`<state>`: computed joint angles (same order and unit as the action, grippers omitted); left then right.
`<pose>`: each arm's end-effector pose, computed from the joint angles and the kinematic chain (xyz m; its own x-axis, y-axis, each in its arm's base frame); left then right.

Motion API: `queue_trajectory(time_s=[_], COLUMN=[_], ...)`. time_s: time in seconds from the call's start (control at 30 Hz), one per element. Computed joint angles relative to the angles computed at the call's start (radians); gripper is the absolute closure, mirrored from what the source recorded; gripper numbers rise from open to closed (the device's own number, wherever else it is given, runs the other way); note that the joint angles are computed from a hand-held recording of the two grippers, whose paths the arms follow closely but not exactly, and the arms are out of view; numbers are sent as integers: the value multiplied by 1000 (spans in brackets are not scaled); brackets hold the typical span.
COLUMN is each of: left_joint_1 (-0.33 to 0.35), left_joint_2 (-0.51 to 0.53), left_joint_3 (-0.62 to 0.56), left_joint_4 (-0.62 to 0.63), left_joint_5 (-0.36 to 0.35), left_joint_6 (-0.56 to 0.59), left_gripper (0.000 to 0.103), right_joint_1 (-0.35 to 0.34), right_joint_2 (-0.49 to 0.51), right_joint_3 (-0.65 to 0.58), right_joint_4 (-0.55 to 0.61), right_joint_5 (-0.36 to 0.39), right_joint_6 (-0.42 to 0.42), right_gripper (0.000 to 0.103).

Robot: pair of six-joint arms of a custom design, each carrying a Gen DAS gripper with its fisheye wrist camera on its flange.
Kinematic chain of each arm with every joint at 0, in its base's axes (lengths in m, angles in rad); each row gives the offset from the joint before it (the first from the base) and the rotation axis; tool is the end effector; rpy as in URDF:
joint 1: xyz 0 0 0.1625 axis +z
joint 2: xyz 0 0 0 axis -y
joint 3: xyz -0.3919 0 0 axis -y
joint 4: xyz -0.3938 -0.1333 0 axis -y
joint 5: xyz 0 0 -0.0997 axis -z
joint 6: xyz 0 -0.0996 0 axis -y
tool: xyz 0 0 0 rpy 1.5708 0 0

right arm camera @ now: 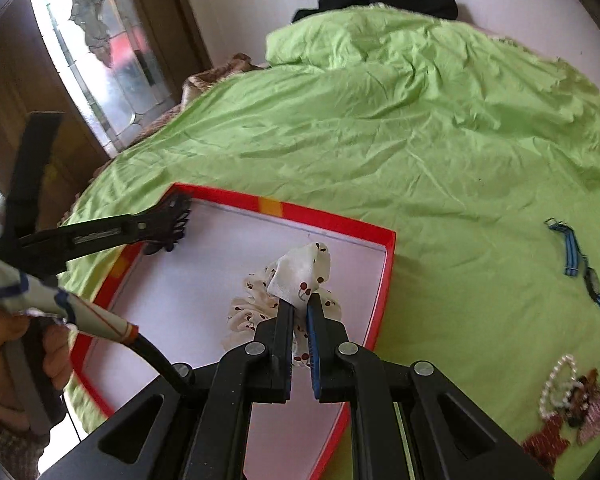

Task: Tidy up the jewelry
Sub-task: 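Carry the clip and scrunchie into the red-rimmed tray and open both grippers, then grasp the red polka-dot scrunchie with the left gripper while the right grasps the pink plaid scrunchie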

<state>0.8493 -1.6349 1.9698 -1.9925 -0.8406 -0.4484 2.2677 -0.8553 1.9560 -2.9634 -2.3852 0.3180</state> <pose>-0.1490 -0.4717 0.3589 -0.8238 0.0801 -0.5612 0.3339 0.8686 -0.3662 0.4001 -0.3832 0.0704 -0.8197 -0.0363 0.5716 -0.3773 0.7851 -0.4911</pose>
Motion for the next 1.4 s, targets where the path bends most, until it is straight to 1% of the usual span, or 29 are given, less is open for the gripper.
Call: queue_trajectory(time_s=[0.13, 0.23, 0.3, 0.33, 0.4, 0.43, 0.47, 0.6, 0.67, 0.73, 0.87, 0.9, 0.93, 1.07, 1.1, 1.17, 1.23, 1.27, 1.33, 1.4], left_joint_1=[30, 35, 39, 40, 36, 30, 24, -19, -47, -79, -171, -188, -222, -324, -357, -397, -443, -463, -510, -538], left_joint_2=[22, 25, 22, 20, 14, 7, 2, -49, -84, -120, -208, -224, -250, -303, -314, -319, -317, -314, -298, -280], left_joint_3=[-16, -13, -10, -10, -8, -4, -1, 21, 30, 40, 68, 73, 82, 109, 120, 135, 153, 162, 182, 197], left_joint_4=[-27, -39, -50, -52, -49, -49, -48, -36, -14, 23, 152, 176, 220, 341, 367, 392, 407, 409, 397, 370], left_joint_5=[-44, -48, -54, -60, -68, -67, -66, -55, -52, -32, 17, 21, 26, 26, 17, -3, -39, -56, -94, -123], left_joint_6=[23, 31, 28, 27, 25, 25, 26, 3, -34, -78, -195, -217, -257, -362, -391, -422, -447, -453, -457, -448], left_gripper=[71, 71, 71, 71, 69, 68, 65, 49, 46, 46, 45, 45, 45, 41, 40, 40, 40, 40, 40, 40], right_joint_1=[-48, -70, -73, -72, -65, -59, -49, -19, -4, 14, 58, 73, 84, 127, 137, 160, 184, 200, 223, 247], right_joint_2=[23, 37, 46, 50, 57, 59, 61, 41, 17, -18, -111, -143, -167, -276, -305, -367, -434, -480, -558, -657], right_joint_3=[-22, -30, -37, -38, -42, -42, -40, -29, -11, 19, 110, 142, 167, 274, 302, 359, 415, 450, 499, 553], right_joint_4=[-15, -21, -27, -34, -42, -51, -71, -74, -71, -66, -30, -14, 3, 73, 91, 133, 186, 232, 313, 429], right_joint_5=[10, 11, 5, 0, -19, -34, -54, -91, -100, -109, -121, -129, -135, -146, -148, -151, -158, -165, -175, -186], right_joint_6=[-14, -27, -35, -41, -51, -56, -68, -76, -60, -31, 54, 84, 109, 237, 271, 345, 422, 476, 560, 670], right_gripper=[95, 95, 92, 88, 60, 54, 49, 47, 45, 44, 41, 40, 40, 39, 39, 39, 39, 39, 39, 39])
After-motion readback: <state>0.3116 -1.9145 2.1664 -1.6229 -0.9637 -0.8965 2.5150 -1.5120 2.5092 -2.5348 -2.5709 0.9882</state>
